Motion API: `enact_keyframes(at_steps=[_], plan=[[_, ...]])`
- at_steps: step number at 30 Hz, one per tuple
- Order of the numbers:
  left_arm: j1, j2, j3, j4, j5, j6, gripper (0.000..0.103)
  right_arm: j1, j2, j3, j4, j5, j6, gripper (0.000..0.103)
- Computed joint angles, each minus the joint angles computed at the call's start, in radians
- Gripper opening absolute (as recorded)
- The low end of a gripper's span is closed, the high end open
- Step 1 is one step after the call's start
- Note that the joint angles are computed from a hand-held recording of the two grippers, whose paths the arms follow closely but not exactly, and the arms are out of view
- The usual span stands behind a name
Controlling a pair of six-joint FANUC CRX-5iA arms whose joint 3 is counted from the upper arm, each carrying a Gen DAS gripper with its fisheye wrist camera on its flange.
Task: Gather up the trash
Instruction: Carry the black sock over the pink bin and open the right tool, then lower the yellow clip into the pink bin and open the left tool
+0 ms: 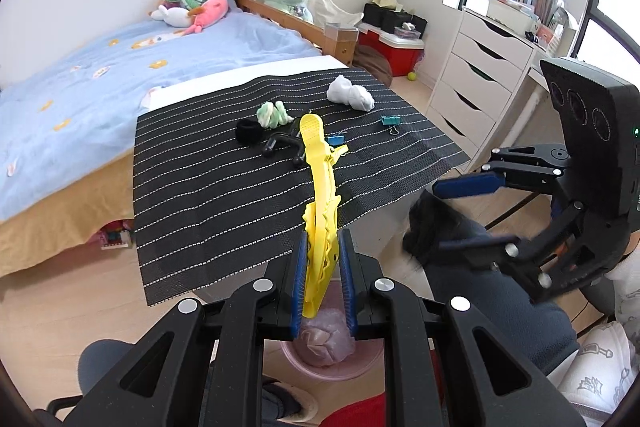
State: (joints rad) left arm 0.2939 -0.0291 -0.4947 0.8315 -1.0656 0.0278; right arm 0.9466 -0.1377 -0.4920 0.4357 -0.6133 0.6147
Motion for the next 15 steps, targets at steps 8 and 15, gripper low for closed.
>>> enact_keyframes(at_steps=[8, 15], plan=[[0.005, -0.005, -0.001, -0.019, -0.02, 0.0, 0.016, -0.001, -0.027, -0.035, 0.073, 0.001, -0.119, 0.092], [0.004, -0.014, -0.007, -0.034, -0.036, -0.008, 0.016, 0.007, -0.06, -0.075, 0.178, -0.027, -0.26, 0.094]])
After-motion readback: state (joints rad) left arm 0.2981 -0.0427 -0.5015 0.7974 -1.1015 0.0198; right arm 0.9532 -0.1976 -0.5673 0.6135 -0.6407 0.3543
